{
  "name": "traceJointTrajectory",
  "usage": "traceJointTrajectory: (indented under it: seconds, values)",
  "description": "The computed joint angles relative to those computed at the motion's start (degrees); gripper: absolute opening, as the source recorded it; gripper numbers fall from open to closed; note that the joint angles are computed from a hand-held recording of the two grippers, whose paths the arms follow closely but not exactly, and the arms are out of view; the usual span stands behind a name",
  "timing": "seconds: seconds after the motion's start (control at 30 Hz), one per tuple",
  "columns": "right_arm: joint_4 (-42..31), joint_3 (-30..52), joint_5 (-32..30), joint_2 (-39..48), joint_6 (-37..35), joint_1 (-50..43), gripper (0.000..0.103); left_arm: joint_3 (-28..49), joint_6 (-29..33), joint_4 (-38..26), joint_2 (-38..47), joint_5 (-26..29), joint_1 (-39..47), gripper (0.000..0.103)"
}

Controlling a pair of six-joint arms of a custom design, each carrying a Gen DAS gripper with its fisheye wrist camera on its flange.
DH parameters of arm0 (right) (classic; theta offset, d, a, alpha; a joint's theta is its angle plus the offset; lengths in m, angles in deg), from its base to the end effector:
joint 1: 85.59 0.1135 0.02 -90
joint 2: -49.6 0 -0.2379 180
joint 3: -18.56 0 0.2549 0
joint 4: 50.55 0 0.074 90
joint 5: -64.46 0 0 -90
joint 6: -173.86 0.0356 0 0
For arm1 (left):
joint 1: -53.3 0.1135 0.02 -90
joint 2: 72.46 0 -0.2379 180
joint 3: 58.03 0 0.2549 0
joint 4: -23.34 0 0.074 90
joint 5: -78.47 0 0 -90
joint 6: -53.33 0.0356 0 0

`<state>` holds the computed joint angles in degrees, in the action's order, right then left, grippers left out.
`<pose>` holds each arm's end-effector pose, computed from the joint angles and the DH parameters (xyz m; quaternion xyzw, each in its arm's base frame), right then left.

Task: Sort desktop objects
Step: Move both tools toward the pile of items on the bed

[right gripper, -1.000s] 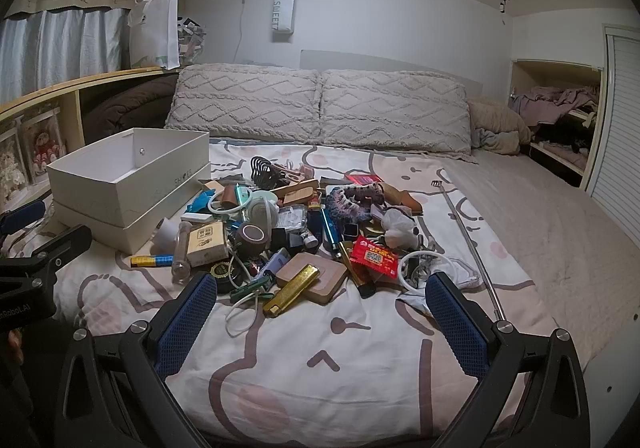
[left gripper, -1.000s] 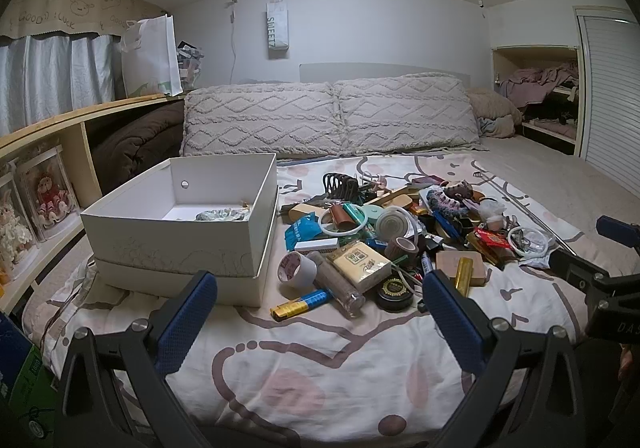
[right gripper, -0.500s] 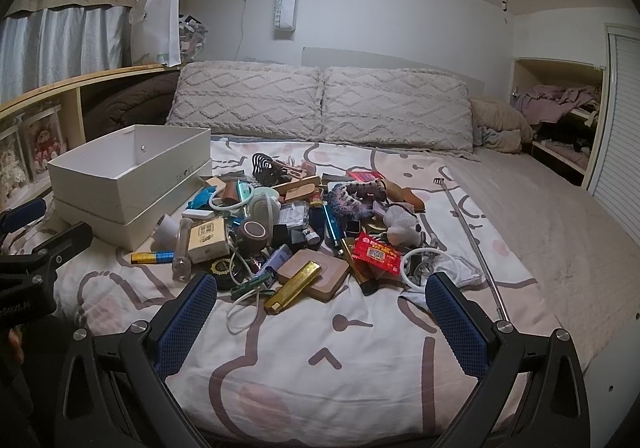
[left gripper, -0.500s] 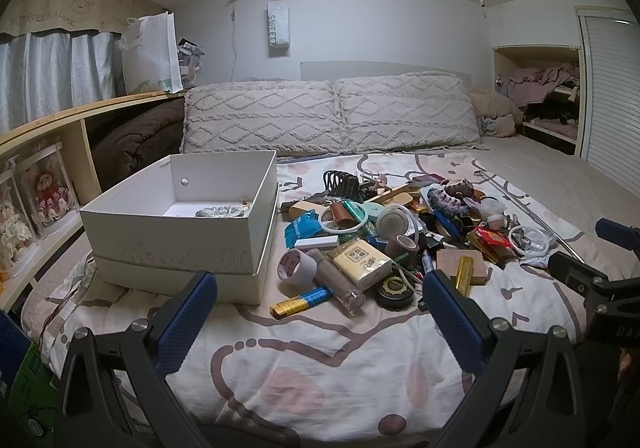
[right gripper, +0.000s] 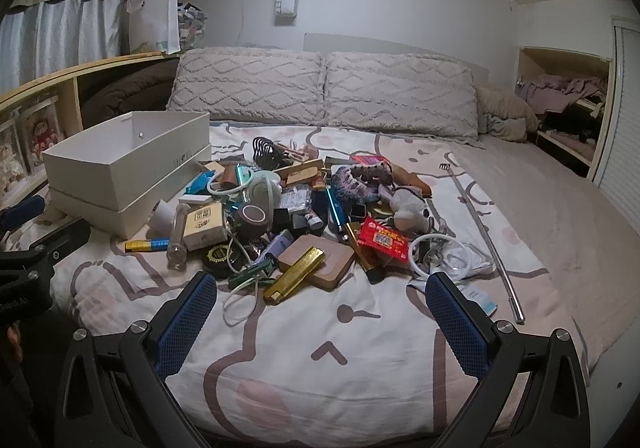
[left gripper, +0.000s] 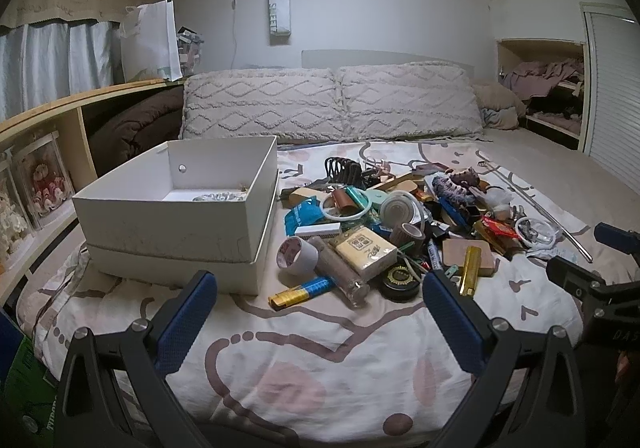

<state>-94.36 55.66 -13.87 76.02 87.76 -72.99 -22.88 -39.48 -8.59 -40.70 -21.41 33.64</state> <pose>0.1466 0.0254 0.2071 -0.0181 0.8760 -0.0205 0.4816 0.1603 -0.0508 0.2017 0.0819 0.8536 -0.0266 0.5138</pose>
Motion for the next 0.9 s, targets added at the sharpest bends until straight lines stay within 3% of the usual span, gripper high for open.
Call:
traceJointTrajectory:
  seconds: [0.9]
  values:
    - [15.4,-1.1,-6.5,22.8,-1.1,-3.5,0.103,2.1,-0.6,14.2,24.9,1.7,2.2,0.103]
